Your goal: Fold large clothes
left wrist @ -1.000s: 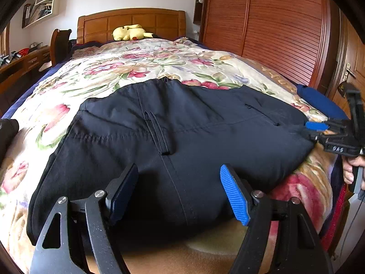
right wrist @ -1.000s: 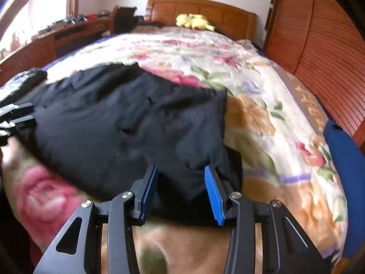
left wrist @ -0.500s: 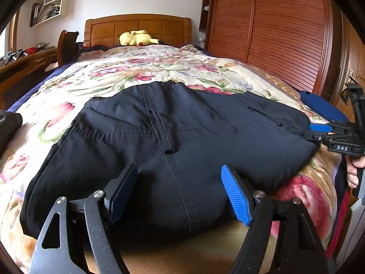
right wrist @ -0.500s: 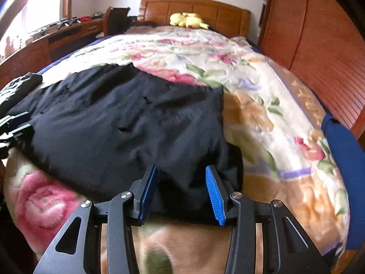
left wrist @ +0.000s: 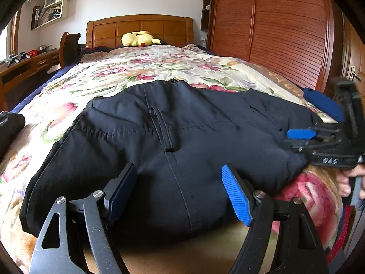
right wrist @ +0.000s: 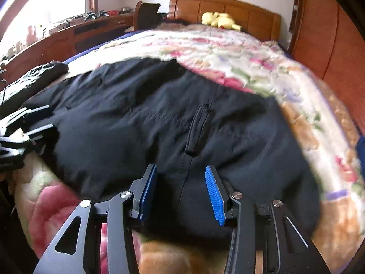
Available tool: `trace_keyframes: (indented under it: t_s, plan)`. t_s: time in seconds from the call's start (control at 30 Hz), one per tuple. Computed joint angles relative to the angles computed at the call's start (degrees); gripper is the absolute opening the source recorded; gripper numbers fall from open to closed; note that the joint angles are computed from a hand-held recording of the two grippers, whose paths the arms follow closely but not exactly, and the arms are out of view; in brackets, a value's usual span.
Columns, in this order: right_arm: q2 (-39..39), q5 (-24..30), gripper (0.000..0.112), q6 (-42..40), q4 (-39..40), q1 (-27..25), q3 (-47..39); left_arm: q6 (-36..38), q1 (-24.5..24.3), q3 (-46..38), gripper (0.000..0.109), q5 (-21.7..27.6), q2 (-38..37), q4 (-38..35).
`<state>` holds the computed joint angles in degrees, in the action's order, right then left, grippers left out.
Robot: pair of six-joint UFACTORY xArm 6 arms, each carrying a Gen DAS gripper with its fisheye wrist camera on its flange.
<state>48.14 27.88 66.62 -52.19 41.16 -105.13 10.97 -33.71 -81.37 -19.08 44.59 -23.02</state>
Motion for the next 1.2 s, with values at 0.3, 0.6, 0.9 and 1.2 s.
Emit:
trace_keyframes:
  t_s: [0.3,0.6,0.9,1.2]
  plan:
    - [-1.1,-9.4,0.045,13.4,-11.6,-3.0,4.9,3.4,-0.5,4.8,0.078,-0.8,-4.0,-4.3]
    - [0.8,-2.1,0.046,16.2,-16.0,-0.4,1.1,24.9,-0.6,10.5,0.078,-3.8,-10.8,-29.0]
    - [0.1,-2.5,0.046,20.5,-20.6,-0.4,2.6,23.0,2.5,11.1,0.067,-0.9,-10.5,-31.1]
    - [-0.8,-3.7,0.046,23.7,-23.5,-0.7,4.0,45.5,0.6,3.6,0.065,-0.6,-7.0,-52.3]
